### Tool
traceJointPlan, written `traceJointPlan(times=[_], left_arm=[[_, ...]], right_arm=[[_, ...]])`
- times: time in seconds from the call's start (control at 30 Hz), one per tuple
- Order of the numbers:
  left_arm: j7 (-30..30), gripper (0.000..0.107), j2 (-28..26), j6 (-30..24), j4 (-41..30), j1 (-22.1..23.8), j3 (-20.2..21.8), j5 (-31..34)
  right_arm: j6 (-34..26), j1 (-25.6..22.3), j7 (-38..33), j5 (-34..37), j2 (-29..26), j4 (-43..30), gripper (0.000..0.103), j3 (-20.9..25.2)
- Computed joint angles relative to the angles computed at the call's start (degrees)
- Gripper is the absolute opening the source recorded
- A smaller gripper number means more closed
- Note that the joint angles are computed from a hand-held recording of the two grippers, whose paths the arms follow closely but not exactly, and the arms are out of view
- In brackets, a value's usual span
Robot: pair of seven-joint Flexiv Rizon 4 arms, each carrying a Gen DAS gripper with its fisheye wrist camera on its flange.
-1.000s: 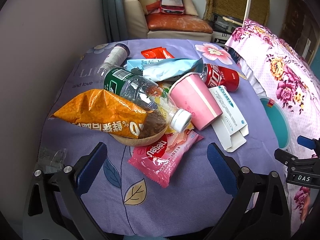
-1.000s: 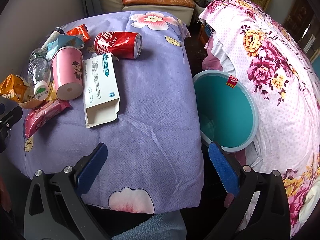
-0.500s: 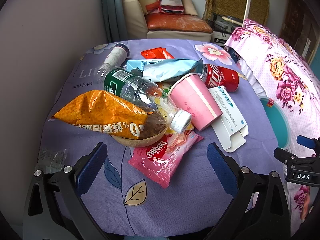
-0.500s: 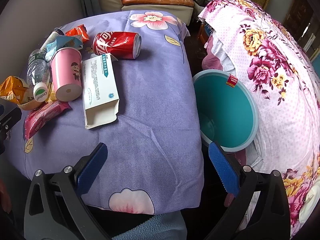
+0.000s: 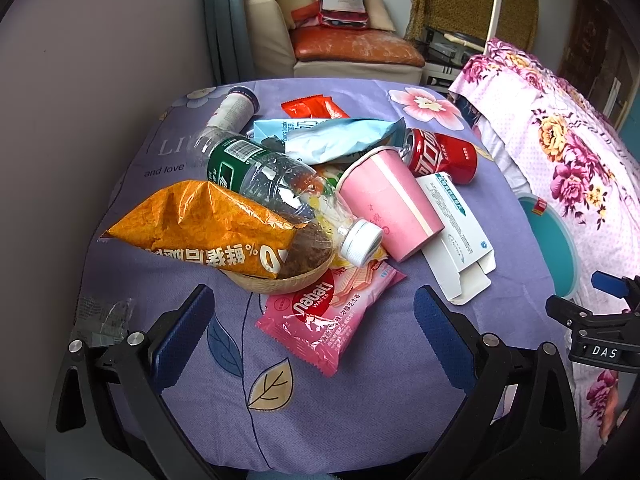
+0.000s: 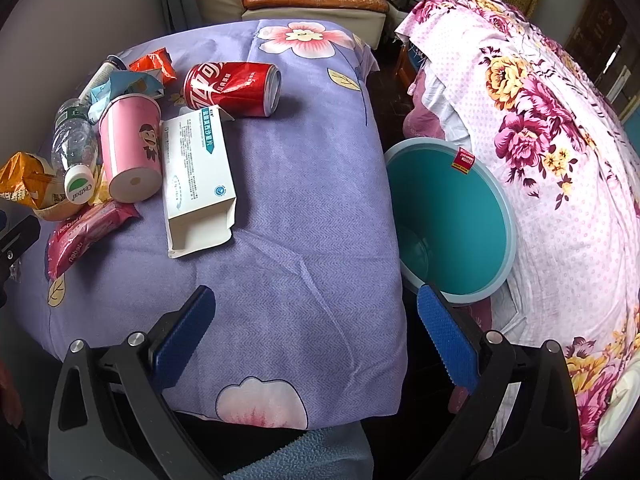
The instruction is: Collect trash
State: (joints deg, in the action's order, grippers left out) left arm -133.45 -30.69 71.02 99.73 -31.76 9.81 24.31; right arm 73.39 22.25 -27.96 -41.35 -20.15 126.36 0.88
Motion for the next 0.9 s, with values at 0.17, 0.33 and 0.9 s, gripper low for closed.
traceJointPlan(times=[0.17, 0.33, 0.9], left_arm=[[0.21, 0.099, 0.04, 0.05, 0.01, 0.18, -0.23, -0.05], [0.45, 0.099, 0.13, -0.03, -0.03, 0.16, -0.35, -0.12], [12.93, 0.099, 1.0, -0.6, -1.73, 9.52, -5.88, -9.87]], right_arm=[[-0.05, 0.02, -0.12, 0.18, -0.01, -0.04, 0.097, 0.03], [-0.26, 0.01, -0.2, 0.27, 0.02, -0.06, 0.097, 0.03], [-3.13, -3.76, -15.99, 13.15, -2.84, -8.82, 0.097, 7.06]])
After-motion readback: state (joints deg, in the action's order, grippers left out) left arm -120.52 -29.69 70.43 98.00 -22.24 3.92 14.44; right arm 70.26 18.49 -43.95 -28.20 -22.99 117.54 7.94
